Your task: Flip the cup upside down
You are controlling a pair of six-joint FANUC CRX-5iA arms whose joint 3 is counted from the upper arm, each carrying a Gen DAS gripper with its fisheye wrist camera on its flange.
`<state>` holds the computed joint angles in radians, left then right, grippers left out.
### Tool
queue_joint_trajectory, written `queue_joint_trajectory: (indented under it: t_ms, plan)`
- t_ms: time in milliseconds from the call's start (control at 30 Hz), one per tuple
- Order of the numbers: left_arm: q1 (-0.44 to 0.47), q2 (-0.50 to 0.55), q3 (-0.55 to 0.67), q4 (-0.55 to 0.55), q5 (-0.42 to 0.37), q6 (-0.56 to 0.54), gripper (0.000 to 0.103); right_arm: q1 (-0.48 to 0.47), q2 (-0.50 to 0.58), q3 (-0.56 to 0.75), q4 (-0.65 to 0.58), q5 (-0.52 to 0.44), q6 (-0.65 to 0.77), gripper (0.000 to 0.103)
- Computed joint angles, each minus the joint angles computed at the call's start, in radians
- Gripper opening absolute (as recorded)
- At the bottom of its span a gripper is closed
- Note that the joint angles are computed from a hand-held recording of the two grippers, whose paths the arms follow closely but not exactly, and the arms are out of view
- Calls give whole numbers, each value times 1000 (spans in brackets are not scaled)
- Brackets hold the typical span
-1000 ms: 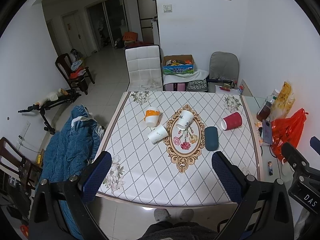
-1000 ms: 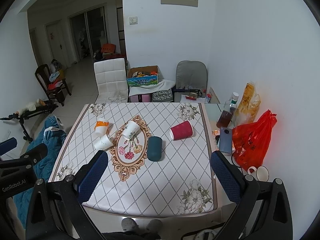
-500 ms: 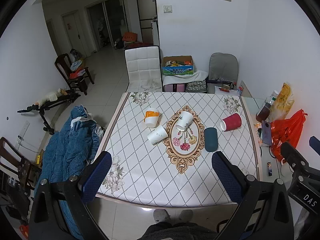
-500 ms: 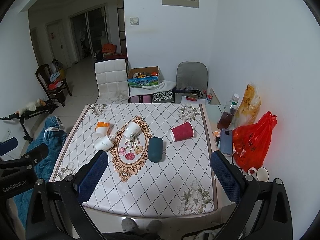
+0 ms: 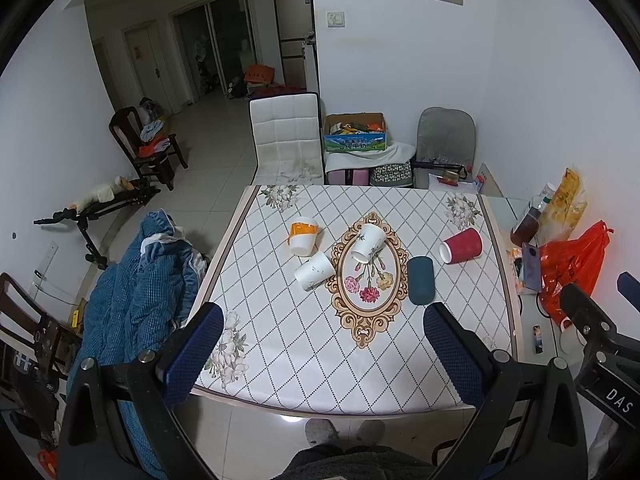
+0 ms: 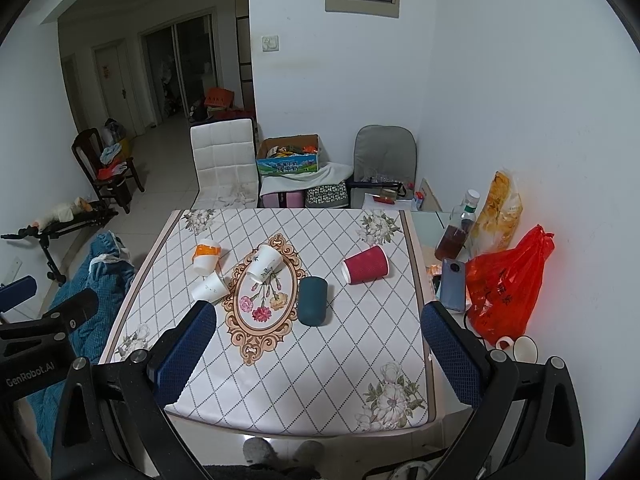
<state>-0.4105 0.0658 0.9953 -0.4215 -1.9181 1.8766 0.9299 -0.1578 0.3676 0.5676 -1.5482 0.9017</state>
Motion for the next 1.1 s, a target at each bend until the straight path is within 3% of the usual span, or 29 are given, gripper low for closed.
queue_joint_trajectory:
  t_ms: [500, 933, 1100]
  plan:
    - [3, -6, -9, 4, 6, 2, 103, 7, 21, 35, 4, -11, 6, 103]
    - [-22, 170, 266, -27, -118, -17, 103, 1, 39, 66, -1, -21, 16, 103]
    - [-32, 131, 134, -19, -70, 39, 103, -37, 66, 101, -41, -45, 44, 103]
